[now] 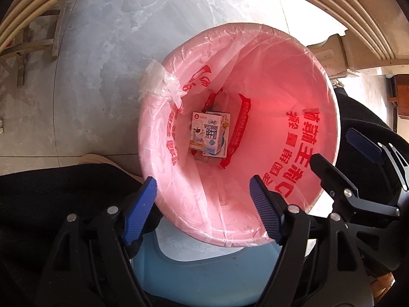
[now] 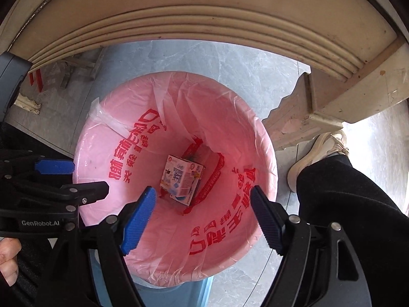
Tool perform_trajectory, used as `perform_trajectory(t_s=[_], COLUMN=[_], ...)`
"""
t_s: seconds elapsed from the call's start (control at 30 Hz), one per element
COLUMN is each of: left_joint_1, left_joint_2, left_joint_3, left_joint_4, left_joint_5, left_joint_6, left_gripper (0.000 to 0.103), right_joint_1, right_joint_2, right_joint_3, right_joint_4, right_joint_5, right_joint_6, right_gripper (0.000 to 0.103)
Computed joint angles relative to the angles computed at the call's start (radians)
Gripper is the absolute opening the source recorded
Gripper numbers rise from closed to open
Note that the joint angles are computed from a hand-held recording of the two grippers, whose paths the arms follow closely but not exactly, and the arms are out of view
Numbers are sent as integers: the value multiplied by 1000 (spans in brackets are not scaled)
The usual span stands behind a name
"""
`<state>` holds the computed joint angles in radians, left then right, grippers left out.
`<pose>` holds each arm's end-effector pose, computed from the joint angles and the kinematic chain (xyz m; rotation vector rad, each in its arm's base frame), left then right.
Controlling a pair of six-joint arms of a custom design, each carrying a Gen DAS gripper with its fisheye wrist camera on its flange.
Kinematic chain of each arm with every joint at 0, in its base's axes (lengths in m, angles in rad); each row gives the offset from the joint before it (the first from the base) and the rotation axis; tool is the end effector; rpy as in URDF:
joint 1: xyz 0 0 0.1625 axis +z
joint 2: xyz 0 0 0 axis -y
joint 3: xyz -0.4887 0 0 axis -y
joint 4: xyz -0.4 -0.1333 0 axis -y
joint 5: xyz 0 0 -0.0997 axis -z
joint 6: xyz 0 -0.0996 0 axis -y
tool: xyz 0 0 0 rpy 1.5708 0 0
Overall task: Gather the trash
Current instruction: 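Open both tools to drop the box and carton into the bin, then move both tools back over the table toward the snack bar and red cup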
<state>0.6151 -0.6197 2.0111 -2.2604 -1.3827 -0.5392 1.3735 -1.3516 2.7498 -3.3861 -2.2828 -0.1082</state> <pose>-0.3061 -0.4023 -0.0863 0.5977 2.4136 0.5078 0.0088 -0.3043 0.2169 -0.2902 -2.3460 0.3596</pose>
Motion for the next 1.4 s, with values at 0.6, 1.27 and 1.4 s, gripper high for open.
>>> perform_trajectory(t_s=[0.6,1.27,1.4], left_joint_1=[-76,-53,-19], left_joint_2=[-343,14,116], left_joint_3=[-20,-916,-1039], left_joint_4=[162,613,696], left_joint_5=[84,363,339], left_joint_6=[-74,89,83], left_gripper=[75,92,92], right_joint_1=[474,506,404], right_joint_2=[-501,-420,-395], right_joint_3=[-110,-719,-797], right_joint_4=[446,707,770], right_joint_5=[0,63,169], right_joint_6=[146,-297,-331], right_gripper=[96,96,96])
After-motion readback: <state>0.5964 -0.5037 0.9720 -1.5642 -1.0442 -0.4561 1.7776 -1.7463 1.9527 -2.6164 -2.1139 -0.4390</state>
